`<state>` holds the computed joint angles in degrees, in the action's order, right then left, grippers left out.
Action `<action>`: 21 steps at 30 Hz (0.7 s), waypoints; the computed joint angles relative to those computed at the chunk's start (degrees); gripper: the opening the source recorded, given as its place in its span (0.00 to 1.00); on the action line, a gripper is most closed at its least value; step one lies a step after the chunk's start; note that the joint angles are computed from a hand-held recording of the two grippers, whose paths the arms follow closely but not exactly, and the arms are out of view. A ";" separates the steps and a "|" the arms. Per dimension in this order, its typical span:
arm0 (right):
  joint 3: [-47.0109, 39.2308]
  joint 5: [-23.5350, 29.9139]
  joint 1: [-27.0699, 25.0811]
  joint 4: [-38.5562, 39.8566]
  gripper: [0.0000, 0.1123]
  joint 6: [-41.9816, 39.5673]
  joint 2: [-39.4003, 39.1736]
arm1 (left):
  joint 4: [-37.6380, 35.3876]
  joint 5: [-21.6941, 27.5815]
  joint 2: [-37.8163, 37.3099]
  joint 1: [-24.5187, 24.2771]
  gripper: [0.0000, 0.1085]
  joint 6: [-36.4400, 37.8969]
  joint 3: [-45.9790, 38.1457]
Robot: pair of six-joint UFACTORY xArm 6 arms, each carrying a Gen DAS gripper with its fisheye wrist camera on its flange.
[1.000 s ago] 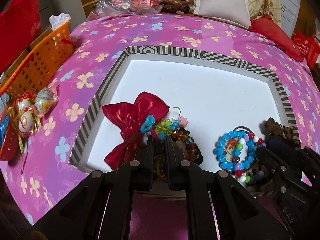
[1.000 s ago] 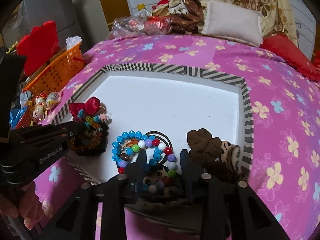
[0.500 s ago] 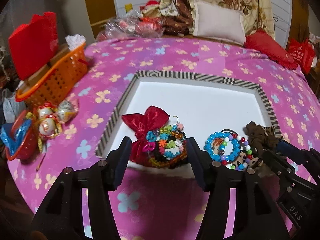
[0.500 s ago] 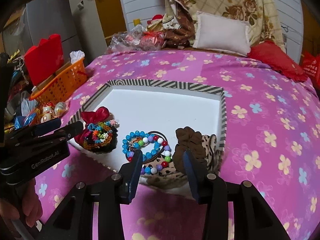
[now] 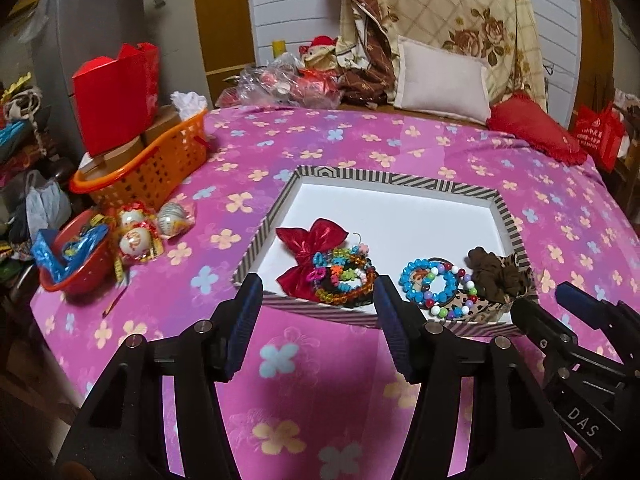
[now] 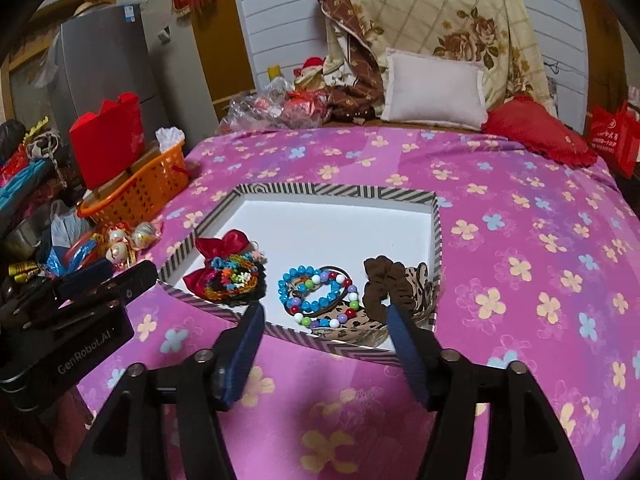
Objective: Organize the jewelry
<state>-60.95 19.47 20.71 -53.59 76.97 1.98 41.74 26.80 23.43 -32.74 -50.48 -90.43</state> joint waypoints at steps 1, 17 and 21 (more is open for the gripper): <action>0.16 0.67 0.45 -1.29 0.60 1.08 -0.59 | 0.51 -0.20 -0.64 0.04 0.53 -0.81 0.73; -0.18 3.75 3.58 -2.49 0.61 0.99 -1.84 | 8.00 -1.14 -7.01 0.36 0.53 -8.53 7.27; -0.22 3.97 3.70 -2.29 0.62 0.87 -1.80 | 8.74 -1.12 -7.33 0.42 0.53 -9.33 7.58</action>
<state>-61.17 23.44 24.41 -55.88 77.84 0.18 50.48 25.68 16.11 -32.32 -59.81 -82.85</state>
